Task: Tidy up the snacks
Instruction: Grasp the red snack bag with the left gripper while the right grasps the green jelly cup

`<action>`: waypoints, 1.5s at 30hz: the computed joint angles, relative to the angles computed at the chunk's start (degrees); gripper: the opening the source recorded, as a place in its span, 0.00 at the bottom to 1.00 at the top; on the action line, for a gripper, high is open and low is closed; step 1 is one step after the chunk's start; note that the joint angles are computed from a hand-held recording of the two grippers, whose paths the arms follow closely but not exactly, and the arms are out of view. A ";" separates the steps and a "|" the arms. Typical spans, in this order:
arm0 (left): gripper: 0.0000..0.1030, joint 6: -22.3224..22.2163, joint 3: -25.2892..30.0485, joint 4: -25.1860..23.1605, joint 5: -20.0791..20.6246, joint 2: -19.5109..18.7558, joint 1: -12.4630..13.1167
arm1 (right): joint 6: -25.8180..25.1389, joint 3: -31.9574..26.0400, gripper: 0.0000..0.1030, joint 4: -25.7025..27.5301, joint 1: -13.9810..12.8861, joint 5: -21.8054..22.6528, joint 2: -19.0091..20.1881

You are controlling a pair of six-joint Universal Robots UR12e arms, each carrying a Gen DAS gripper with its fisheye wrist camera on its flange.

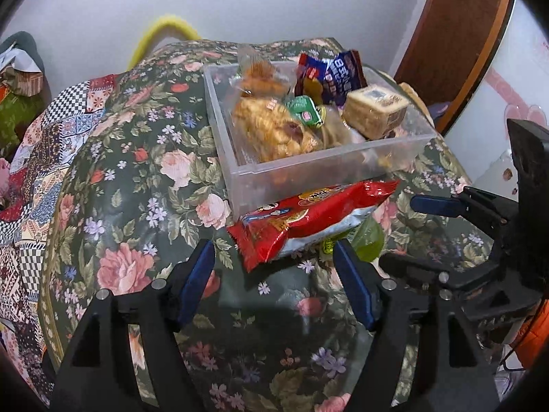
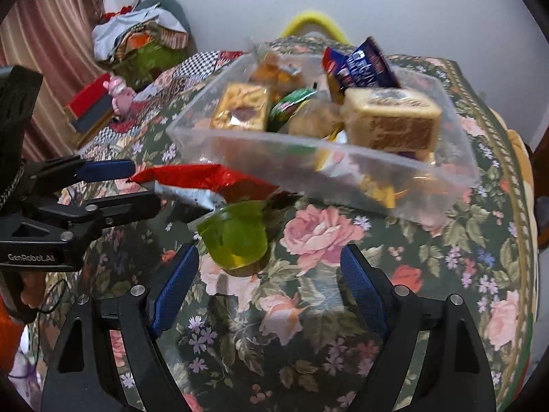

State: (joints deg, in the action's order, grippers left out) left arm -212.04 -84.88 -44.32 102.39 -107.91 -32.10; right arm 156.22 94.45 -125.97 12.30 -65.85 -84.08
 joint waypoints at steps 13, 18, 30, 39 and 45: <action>0.70 3.54 1.51 3.76 -4.98 -2.65 1.36 | -2.82 -2.79 0.49 4.89 1.20 3.65 3.01; 0.70 3.52 1.77 3.69 -5.52 -2.90 1.51 | -2.54 -1.93 0.43 4.80 0.39 4.62 2.38; 0.81 6.22 4.74 -1.47 -2.56 -5.04 -0.45 | 1.66 0.84 0.43 1.88 -3.31 0.94 -0.55; 0.81 5.78 5.69 -2.72 -5.99 -5.32 -1.88 | 4.79 2.34 0.43 0.69 -5.73 2.12 -1.80; 0.87 8.11 6.44 -2.33 -0.39 -5.07 -2.95 | 4.04 2.78 0.43 0.25 -6.51 3.22 -2.45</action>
